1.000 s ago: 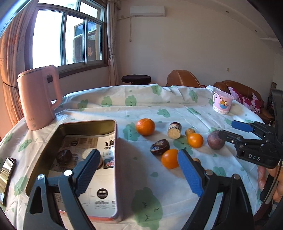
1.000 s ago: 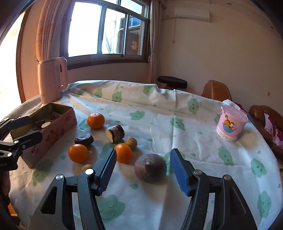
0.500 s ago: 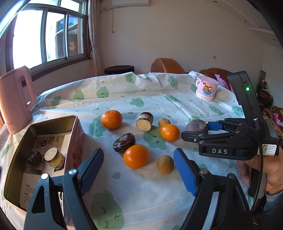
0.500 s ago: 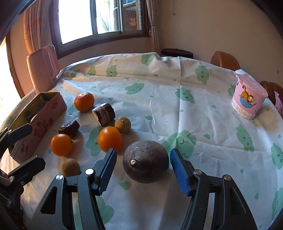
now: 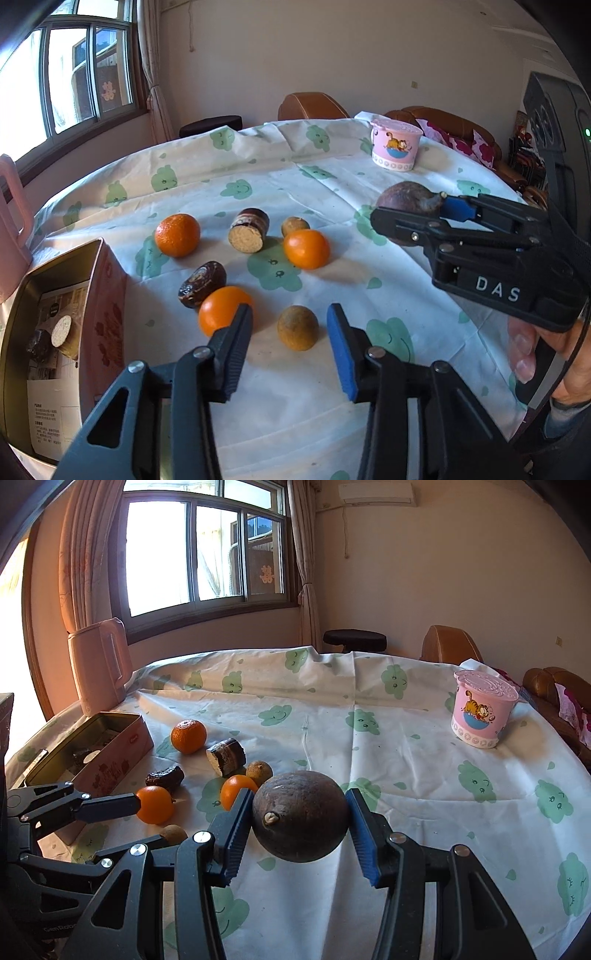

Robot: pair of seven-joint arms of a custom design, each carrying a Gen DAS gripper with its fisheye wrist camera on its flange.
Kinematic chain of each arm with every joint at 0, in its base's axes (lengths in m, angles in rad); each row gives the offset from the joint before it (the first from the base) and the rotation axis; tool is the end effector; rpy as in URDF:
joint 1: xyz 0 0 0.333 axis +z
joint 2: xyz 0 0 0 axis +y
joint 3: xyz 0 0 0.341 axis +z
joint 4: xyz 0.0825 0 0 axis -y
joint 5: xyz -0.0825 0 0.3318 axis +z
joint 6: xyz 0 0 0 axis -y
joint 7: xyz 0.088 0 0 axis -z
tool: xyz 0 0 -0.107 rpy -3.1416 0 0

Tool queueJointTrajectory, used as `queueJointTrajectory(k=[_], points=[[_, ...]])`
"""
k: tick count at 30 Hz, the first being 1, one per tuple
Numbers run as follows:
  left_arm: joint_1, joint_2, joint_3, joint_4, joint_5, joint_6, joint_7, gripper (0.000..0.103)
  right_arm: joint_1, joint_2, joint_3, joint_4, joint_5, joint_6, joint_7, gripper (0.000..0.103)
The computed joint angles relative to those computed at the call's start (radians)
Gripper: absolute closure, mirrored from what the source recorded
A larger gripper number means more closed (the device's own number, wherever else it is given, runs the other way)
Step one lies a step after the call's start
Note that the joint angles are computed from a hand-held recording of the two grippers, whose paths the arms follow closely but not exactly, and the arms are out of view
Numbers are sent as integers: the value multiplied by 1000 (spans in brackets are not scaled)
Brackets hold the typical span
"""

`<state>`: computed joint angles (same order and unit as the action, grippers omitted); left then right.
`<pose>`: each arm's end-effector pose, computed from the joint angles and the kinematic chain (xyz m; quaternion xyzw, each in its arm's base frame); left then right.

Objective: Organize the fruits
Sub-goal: 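Grasp the large brown round fruit with the right gripper while the left gripper grasps a small brown fruit, then carry the large brown fruit with the right gripper while the left gripper carries the small fruit toward the tin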

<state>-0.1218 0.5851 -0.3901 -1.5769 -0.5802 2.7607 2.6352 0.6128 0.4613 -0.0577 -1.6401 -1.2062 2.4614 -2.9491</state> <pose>0.6530 -0.2681 0.4287 -0.2735 0.8788 -0.3738 0.1144 0.5680 0.3614 0.4355 -0.5129 0.7229 -0.3569 0.2950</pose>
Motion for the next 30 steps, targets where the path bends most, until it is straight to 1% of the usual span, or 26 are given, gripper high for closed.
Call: queueJointTrajectory(k=[3, 5, 9, 11, 13, 16, 24, 30], points=[[-31, 18, 40, 39, 49, -57, -63, 73, -8, 7, 5, 8, 19, 15, -29, 51], [-35, 27, 46, 56, 68, -85, -79, 74, -7, 9, 2, 9, 22, 20, -35, 51], [-51, 36, 63, 73, 106, -112, -110, 75, -6, 11, -1, 10, 33, 25, -43, 51], [-47, 38, 59, 76, 107, -113, -118, 75, -5, 14, -2, 12, 37, 27, -50, 51], [-37, 33, 47, 63, 96, -90, -107, 75, -3, 14, -5, 12, 37, 31, -51, 51], [-13, 19, 17, 30, 54, -25, -81, 75, -4, 9, -10, 3, 25, 51, -35, 51], [32, 10, -35, 4, -33, 54, -30, 75, -1, 10, -13, 4, -11, 78, -29, 51], [64, 5, -79, -18, -102, 124, 20, 75, 4, 1, -18, -8, -64, 93, 11, 51]])
